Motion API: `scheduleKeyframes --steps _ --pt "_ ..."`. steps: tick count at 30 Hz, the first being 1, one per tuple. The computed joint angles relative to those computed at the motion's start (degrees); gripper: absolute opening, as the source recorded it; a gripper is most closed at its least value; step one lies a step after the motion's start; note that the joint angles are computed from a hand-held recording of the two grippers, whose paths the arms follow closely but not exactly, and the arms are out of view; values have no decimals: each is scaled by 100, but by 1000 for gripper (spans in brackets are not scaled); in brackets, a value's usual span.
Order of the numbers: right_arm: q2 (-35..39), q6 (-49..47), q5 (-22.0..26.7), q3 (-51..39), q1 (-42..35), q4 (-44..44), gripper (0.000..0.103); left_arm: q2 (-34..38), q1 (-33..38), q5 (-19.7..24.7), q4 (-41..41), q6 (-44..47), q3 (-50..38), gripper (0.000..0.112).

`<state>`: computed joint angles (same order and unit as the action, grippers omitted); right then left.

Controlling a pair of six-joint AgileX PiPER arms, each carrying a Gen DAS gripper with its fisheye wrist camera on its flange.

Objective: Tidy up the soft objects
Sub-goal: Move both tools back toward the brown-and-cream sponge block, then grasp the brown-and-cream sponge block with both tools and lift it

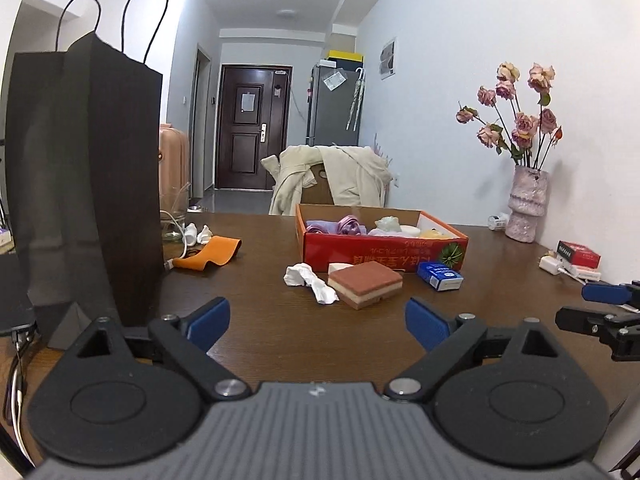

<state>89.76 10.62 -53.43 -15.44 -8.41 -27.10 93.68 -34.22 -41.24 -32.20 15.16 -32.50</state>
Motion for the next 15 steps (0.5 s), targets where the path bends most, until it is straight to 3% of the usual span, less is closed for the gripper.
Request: scheduleKeyframes --steps 5,10,15 --pt "449 195 -167 -224 247 184 87 399 258 232 425 -494 -285 96" --pt "1017 490 546 -984 458 304 86 1111 605 1050 952 -887 -1295 92" --pt "1611 1245 1338 -2166 417 -67 79 1977 901 2089 1707 -1459 -2902 72"
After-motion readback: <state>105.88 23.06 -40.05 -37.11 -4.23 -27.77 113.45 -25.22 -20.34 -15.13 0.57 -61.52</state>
